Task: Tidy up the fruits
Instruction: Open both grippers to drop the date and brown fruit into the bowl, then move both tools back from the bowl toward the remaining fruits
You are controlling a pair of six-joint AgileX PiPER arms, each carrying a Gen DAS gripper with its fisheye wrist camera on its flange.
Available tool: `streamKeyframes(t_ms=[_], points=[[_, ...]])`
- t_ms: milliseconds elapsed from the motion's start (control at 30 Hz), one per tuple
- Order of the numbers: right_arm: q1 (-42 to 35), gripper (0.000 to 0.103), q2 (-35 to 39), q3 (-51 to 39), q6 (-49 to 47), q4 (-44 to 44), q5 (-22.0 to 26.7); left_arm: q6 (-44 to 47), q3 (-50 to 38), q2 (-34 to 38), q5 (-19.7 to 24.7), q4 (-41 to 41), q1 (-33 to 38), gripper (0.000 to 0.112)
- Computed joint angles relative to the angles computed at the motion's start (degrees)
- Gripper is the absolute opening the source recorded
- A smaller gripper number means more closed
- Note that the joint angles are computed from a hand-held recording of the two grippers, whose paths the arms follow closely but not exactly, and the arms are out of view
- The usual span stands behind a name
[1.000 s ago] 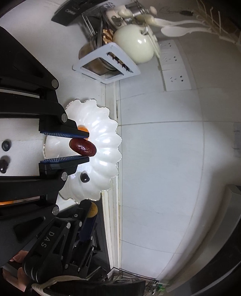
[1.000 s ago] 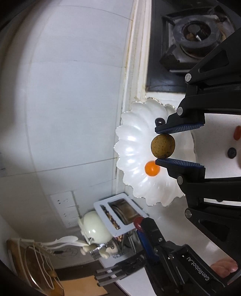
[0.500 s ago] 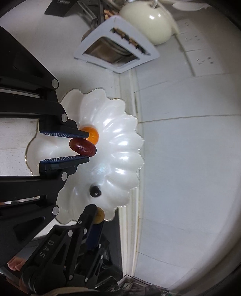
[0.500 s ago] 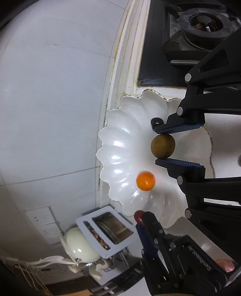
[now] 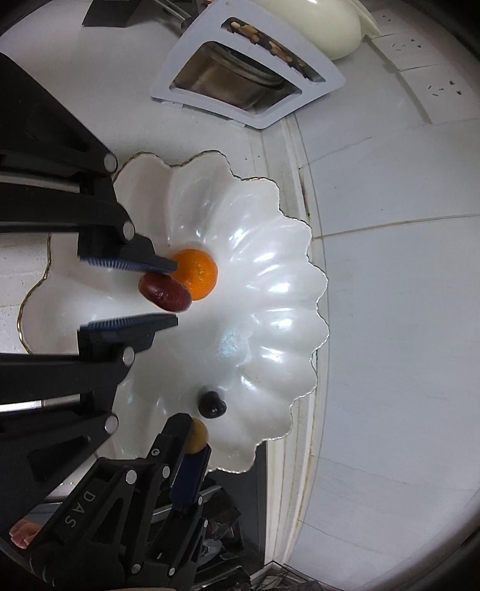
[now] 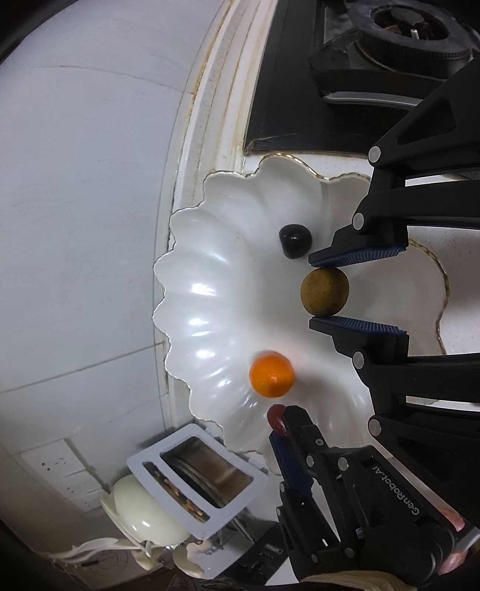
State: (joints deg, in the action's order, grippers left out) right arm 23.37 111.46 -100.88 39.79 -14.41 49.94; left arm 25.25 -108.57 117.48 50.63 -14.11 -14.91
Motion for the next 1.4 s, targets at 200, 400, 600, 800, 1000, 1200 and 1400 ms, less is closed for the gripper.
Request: streamKeyframes(t_ms=[200,400,600,800,1000,1200,1400], points=[[0.78,0.048,-0.16,-0.30,1.64,-3.48,1.57,-1.88,2.64,-2.01,-3.20,2.78,-0.43,0.062],[2.02,0.048,-2.89,1.90,4.26,-7.81,2.55,-3.42,7.90,-6.39,-7.53,5.06,-0.03,0.082],[3.68,0.057,-7.42,5.97,8.12,-12.76,2.57,-3.72,14.61,-12.33,-12.92,6.20,0.65,0.094],[5.83,0.058,-11.80,9.16,11.16,-15.65,3.07,3.36,21.86,-19.26,-17.71,0.29,2.05,0.103],[9.71,0.058,-15.87,12.63,15.44,-20.35,4.11,2.88,25.72,-24.07,-18.82,-1.04,3.12,0.103],[14.22,0.058,-19.23,15.34,19.75,-25.36,6.36,7.37,30.93,-29.32,-20.17,-6.68,5.13,0.103],[18.11,0.058,-22.59,17.93,23.88,-29.14,7.49,17.45,36.91,-35.47,-20.07,-15.21,7.68,0.103]])
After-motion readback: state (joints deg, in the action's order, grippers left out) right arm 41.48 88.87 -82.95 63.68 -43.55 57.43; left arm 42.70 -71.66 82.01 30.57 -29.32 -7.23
